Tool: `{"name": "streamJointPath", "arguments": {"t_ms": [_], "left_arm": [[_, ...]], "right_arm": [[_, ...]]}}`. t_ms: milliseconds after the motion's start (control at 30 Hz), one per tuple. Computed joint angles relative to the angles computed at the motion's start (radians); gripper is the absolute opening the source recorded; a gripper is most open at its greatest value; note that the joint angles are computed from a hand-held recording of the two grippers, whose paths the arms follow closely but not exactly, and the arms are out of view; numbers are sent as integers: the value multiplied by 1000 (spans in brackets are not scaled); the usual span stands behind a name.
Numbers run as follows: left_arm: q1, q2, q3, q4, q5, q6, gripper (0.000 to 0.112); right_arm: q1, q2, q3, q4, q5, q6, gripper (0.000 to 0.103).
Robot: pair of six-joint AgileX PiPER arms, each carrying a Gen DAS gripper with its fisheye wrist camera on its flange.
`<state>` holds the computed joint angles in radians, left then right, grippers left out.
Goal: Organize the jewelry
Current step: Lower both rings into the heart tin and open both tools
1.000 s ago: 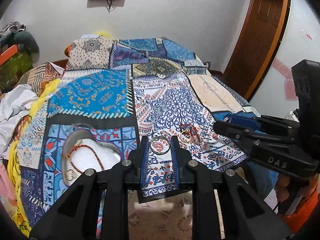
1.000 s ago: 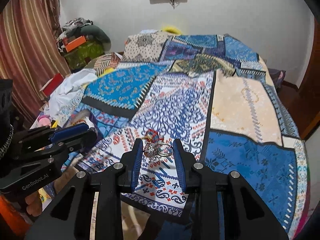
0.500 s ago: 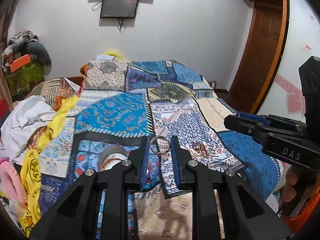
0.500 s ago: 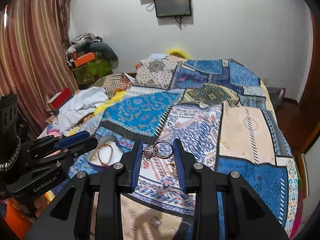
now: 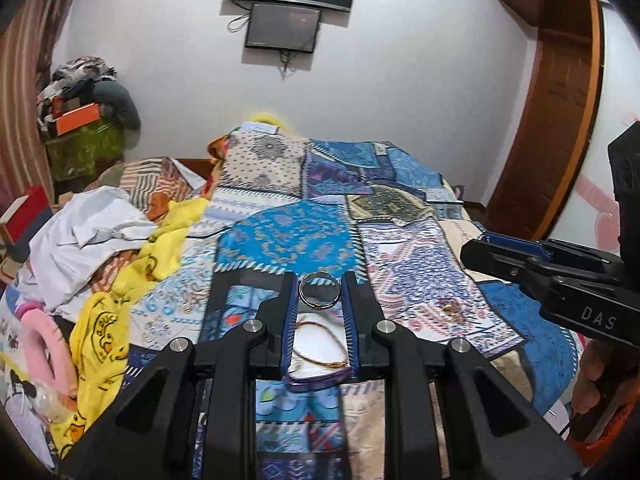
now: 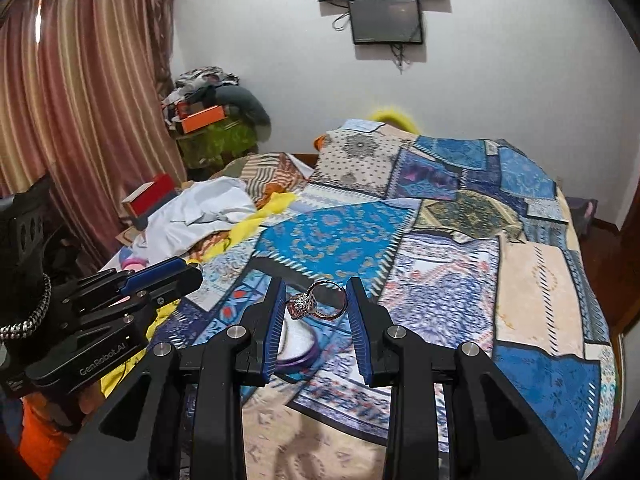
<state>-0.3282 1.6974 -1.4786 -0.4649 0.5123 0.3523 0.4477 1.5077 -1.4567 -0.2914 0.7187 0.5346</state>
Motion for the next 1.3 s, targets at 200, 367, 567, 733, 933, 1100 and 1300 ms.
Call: {"name": "streamJointPath", "arguments": {"t_ms": [200,367,567,733,933,1100,1300], "left_arm": [[46,29,11,-38,17,35,20],[59,63,17,-89,36,90,20],[49,122,-3,-97,60,119,20],[41,167,-17,-94,83,135,20],[29,202,-37,-103,97,163,20],[21,232,-66,-95,114,176,20],[13,243,-78,-75,118,165,20]], "right_arm": [[18,75,-58,37,-2,-40,28],[22,133,-99,69,15,-63,28],[16,176,-101,115,24,-75,28],[-6,206,-86,179,24,-103,28],[-28,234,-84,240,15,-139,28],[-40,246,-72,284,1,-160,28],[-59,263,-72,368,-4,-215,28]]}}
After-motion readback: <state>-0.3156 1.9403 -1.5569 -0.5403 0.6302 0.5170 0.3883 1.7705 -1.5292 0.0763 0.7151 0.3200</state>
